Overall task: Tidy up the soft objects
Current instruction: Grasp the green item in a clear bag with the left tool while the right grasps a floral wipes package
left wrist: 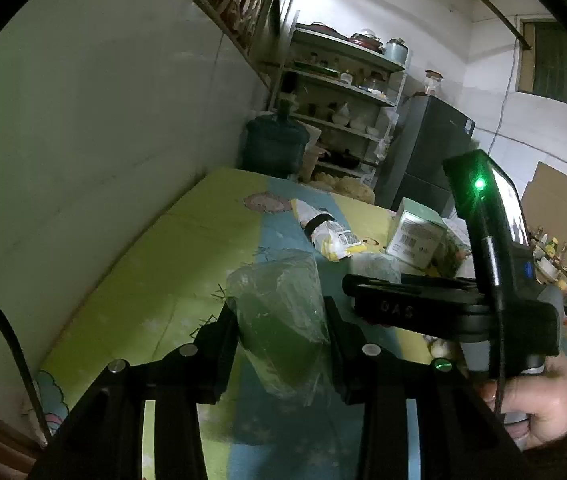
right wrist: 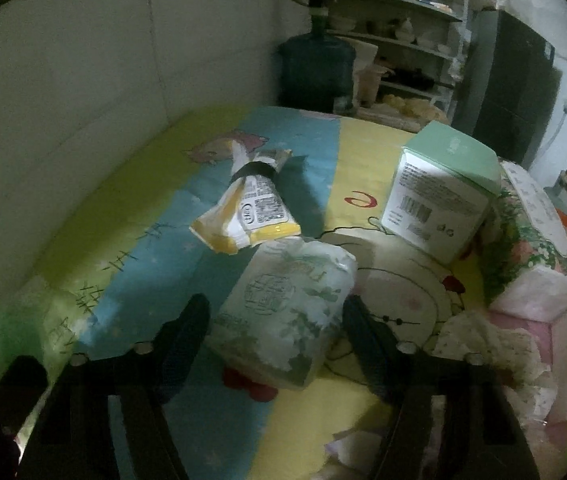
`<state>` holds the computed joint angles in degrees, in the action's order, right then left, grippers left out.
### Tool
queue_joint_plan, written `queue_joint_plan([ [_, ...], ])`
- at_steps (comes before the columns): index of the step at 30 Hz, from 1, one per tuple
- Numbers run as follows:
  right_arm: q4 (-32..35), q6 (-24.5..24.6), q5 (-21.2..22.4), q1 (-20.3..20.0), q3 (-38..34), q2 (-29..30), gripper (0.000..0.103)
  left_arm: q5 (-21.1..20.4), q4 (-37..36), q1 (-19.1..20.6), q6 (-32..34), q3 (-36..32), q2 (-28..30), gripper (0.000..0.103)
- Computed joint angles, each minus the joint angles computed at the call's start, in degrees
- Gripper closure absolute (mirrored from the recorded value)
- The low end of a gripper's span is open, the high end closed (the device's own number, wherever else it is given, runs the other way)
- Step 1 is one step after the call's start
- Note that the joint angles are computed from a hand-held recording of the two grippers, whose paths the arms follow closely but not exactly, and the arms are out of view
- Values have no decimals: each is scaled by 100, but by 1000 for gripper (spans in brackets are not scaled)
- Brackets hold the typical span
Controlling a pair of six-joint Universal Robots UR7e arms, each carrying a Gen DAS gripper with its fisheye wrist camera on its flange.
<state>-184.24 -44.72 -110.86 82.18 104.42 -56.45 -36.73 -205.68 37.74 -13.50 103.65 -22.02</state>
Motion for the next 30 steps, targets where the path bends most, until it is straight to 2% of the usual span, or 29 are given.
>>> queue_joint_plan([
  [9,-58,-67,175,-28,150,-131,48,-28,7,0,-15,21,-14,63],
  [11,-78,-98,218,-31,205,-187,54,-32,-9,-19,-13,15,5,63],
  [14,-77,-146,239,-9,253,-233,56,-44,-19,-14,47,-36,31,63],
  [30,25,-111,866,-33,740,-868,59,-13,80,-111,115,-149,81,63],
])
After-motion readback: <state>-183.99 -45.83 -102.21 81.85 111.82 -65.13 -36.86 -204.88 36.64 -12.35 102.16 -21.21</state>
